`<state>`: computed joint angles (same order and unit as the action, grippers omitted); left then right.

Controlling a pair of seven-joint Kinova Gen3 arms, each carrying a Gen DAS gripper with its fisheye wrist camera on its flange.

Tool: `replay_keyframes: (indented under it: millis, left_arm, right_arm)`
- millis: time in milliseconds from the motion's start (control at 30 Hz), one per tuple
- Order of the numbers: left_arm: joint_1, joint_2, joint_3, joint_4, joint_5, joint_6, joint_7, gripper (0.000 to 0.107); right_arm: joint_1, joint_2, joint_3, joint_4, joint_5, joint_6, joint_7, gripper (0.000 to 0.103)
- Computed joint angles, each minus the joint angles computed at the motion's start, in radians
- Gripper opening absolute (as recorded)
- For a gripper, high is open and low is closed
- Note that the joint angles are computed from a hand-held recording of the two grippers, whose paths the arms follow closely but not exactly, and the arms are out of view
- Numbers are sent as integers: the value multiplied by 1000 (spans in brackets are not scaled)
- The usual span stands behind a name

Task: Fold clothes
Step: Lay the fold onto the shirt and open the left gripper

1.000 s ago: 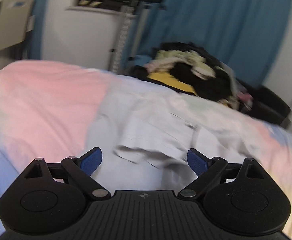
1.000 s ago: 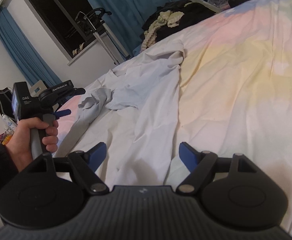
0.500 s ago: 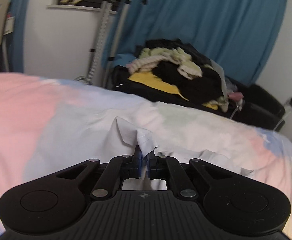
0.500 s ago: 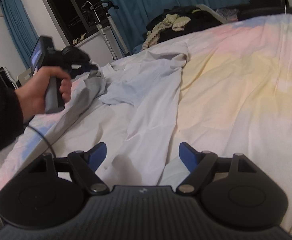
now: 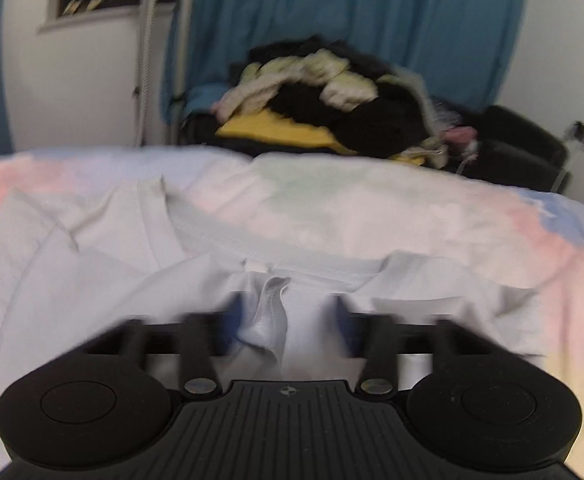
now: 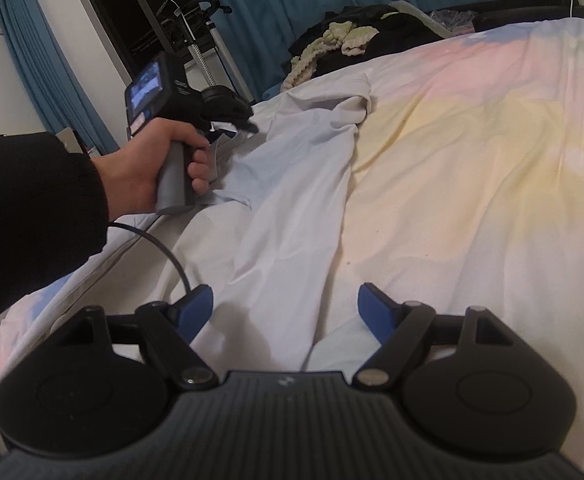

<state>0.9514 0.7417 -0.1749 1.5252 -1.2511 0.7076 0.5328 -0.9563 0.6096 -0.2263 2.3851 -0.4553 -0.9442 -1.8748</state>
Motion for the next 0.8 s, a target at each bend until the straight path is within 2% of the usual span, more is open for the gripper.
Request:
replay_keyframes:
  millis: [67, 100, 200, 300, 367, 467, 600, 667, 733, 800]
  left_arm:
    - [86, -26, -76, 57, -67, -18, 74, 73]
    - [110, -50, -87, 87, -81, -23, 92, 72]
    - [172, -131, -84, 158, -79, 7, 83, 72]
    - [251, -231, -50, 224, -5, 113, -2, 74]
    - [267, -316, 26, 278, 76, 194, -48, 75]
    - [285, -434, 165, 386, 198, 316, -55, 76]
    - [338, -540, 351, 530, 361, 444, 92, 76]
    - [348, -578, 443, 593, 442, 465, 174, 76]
    - [327, -608, 533, 629, 524, 441, 255, 76]
    - [337, -628, 566, 649, 566, 414, 307, 76]
  right_arm:
    - [1, 0, -1, 1, 7, -4, -1, 80]
    - [-3, -2, 0, 1, 4, -5, 3, 80]
    - [-19, -14, 1, 6, -13, -18, 17, 80]
    - [-46, -33, 2, 22, -44, -49, 41, 80]
    - [-64, -48, -1, 37, -67, -75, 56, 80]
    - [-91, -73, -11, 62, -107, -102, 74, 80]
    - [-127, -109, -29, 105, -158, -140, 84, 80]
    - [-148, -134, -37, 124, -205, -134, 94, 80]
    - [-156, -154, -55, 150, -235, -135, 53, 81]
    - [-181, -171, -72, 181, -277, -151, 12, 81]
